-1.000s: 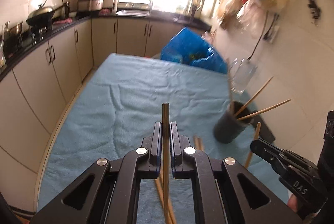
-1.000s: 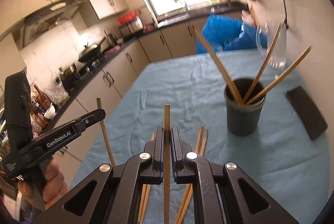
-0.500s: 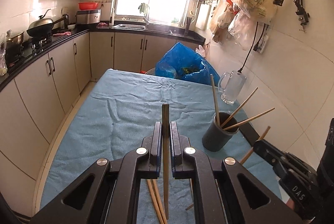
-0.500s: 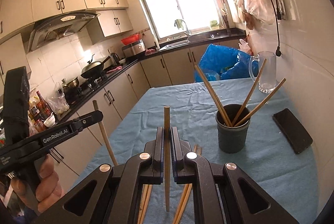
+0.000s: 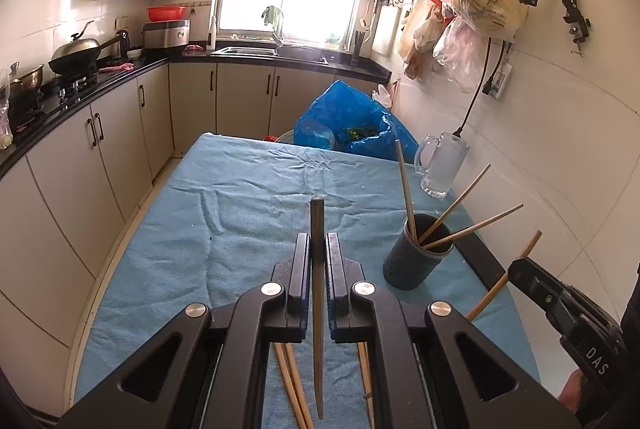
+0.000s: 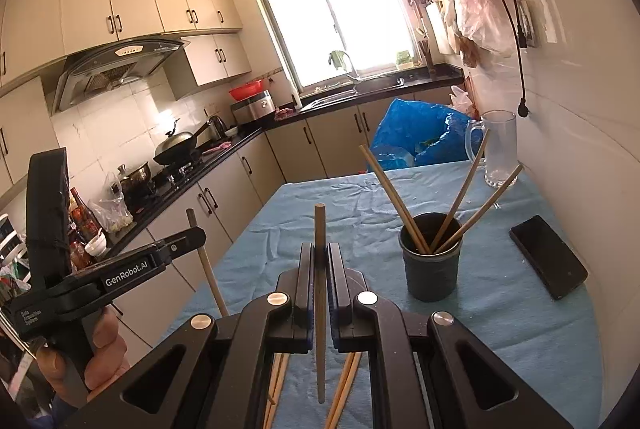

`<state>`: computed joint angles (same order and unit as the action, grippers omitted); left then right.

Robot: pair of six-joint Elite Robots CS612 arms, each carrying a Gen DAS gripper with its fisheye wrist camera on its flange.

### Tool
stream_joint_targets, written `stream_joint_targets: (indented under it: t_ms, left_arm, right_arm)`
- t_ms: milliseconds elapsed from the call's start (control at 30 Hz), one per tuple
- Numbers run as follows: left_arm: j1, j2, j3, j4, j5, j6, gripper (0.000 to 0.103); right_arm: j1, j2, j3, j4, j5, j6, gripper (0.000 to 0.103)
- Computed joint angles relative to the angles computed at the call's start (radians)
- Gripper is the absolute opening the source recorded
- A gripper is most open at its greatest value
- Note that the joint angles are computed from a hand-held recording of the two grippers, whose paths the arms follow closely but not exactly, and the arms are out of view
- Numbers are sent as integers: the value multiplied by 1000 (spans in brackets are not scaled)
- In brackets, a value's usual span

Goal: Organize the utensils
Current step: 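Lower the held chopsticks into the black cup with both grippers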

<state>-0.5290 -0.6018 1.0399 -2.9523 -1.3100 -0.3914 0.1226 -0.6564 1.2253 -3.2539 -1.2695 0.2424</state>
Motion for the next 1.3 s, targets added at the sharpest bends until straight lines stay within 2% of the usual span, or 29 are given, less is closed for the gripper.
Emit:
stream_joint_targets:
  t_ms: [1300]
  left_arm:
    - [-16, 36, -95, 46, -33, 65, 6]
  right_arm:
    - [-34, -38, 74, -100, -59, 111, 7]
